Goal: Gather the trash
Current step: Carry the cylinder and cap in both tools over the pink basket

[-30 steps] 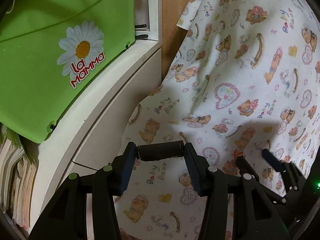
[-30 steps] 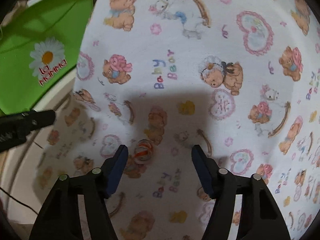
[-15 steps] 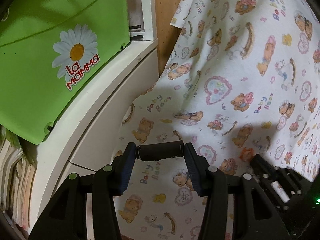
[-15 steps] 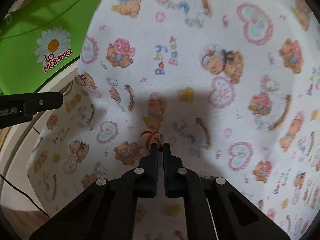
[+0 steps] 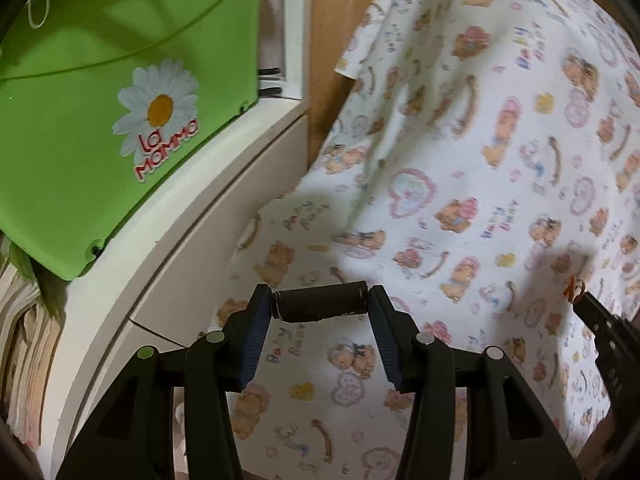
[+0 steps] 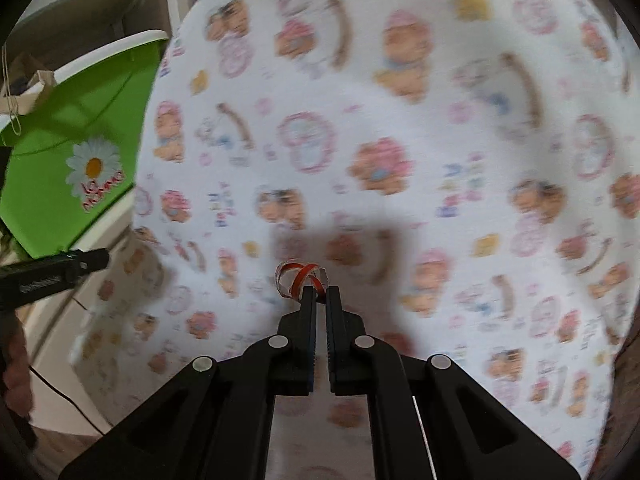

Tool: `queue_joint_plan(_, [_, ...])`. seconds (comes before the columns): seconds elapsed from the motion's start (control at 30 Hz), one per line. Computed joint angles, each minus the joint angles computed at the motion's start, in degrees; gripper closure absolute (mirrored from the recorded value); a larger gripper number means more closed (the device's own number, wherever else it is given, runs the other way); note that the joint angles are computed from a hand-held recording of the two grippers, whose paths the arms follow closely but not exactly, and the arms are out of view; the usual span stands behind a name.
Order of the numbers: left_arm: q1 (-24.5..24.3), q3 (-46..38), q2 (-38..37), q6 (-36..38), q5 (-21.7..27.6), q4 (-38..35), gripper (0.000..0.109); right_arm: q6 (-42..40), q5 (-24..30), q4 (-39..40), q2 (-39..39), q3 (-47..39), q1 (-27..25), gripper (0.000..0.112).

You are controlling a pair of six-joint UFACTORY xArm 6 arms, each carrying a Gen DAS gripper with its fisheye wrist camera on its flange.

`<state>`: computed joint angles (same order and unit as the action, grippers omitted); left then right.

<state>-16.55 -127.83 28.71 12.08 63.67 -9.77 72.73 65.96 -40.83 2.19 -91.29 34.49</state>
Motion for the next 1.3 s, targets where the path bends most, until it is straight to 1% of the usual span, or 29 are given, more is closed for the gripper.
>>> queue_joint_plan(0.1, [-0.28, 4.44, -2.78, 1.62, -2.01, -0.34, 0.061, 3.88, -4.59, 2.78, -6.16, 7.27, -1.73, 0.107])
queue_joint_plan(0.17, [-0.28, 7.3, -4.7, 2.55, -2.97, -1.19, 0.061, 5.88, -7.15, 3.8, -8.54, 10.07, -2.35, 0.107])
queue_joint_plan(0.27, [-0.23, 10.88, -7.09, 3.66, -4.32, -2.11, 0.061, 6.77, -10.1, 4.92, -11.3, 13.26, -2.51, 0.107])
queue_joint_plan(0.3, [-0.29, 12.47, -8.15, 3.99, -4.95, -2.17, 0.061, 6.55, -12.76, 6.04, -12.96, 15.24, -2.91, 0.107])
queue_joint_plan(0.37, [-0.34, 15.58, -10.21, 4.11, -6.54, -1.88, 0.061, 2.92, -21.85, 12.04, -16.34, 20.16, -4.5, 0.107])
queue_joint_plan(0.4, [-0.28, 17.23, -11.37, 3.9, -7.36, -2.05, 0.061, 1.74, -24.69, 13.75, -17.29, 21.75, -4.69, 0.107])
queue_joint_plan(0.47, [0.08, 19.27, -12.98, 4.32, -7.72, -3.87, 0.061, 1.49, -26.71, 14.39, -18.39, 23.11, -4.34, 0.107])
queue_joint_plan(0.53, [0.2, 21.1, -14.47, 4.86, -8.07, -5.01, 0.061, 0.48, -27.2, 15.74, -18.92, 23.72, -3.89, 0.107])
queue_joint_plan(0.63, [0.11, 24.78, -17.46, 5.41, -8.89, -5.49, 0.061, 1.28, -27.47, 16.56, -18.87, 24.4, -2.87, 0.107])
queue_joint_plan(0.7, [0.57, 27.24, -19.69, 5.92, -9.0, -7.19, 0.061, 2.28, -27.5, 16.68, -19.07, 24.84, -2.25, 0.107])
queue_joint_plan(0.73, [0.79, 28.98, -21.22, 6.09, -9.27, -8.19, 0.061, 3.09, -26.36, 15.88, -19.35, 24.68, -1.57, 0.107])
queue_joint_plan(0.8, [1.02, 33.64, -24.98, 7.15, -10.62, -9.19, 0.061, 4.31, -22.2, 13.21, -19.68, 23.35, 0.71, 0.107])
queue_joint_plan(0.87, [0.54, 40.07, -29.89, 7.83, -13.71, -7.21, 0.061, 5.08, -18.42, 10.67, -19.17, 21.5, 3.16, 0.107])
queue_joint_plan(0.9, [0.48, 42.97, -32.28, 8.96, -14.53, -7.46, 0.061, 6.26, -16.12, 8.67, -19.04, 20.6, 5.06, 0.107])
queue_joint_plan(1.0, [0.4, 51.18, -39.16, 11.85, -16.49, -8.12, 0.061, 10.29, -11.26, 5.24, -18.72, 18.94, 9.7, 0.107])
queue_joint_plan(1.07, [0.1, 54.89, -42.3, 13.39, -17.31, -7.45, 0.061, 12.2, -8.25, 3.55, -18.15, 17.63, 12.7, 0.107])
queue_joint_plan(1.13, [0.04, 57.26, -44.36, 14.7, -17.1, -7.9, 0.061, 13.81, -5.43, 2.18, -17.64, 16.52, 15.4, 0.107])
queue_joint_plan(1.2, [0.11, 58.83, -45.7, 15.3, -16.26, -8.01, 0.061, 14.7, -4.74, 1.84, -17.47, 16.31, 17.26, 0.107])
queue_joint_plan(1.3, [0.98, 59.95, -46.81, 15.85, -13.53, -9.17, 0.061, 13.3, -2.42, 1.75, -16.11, 14.43, 19.79, 0.107])
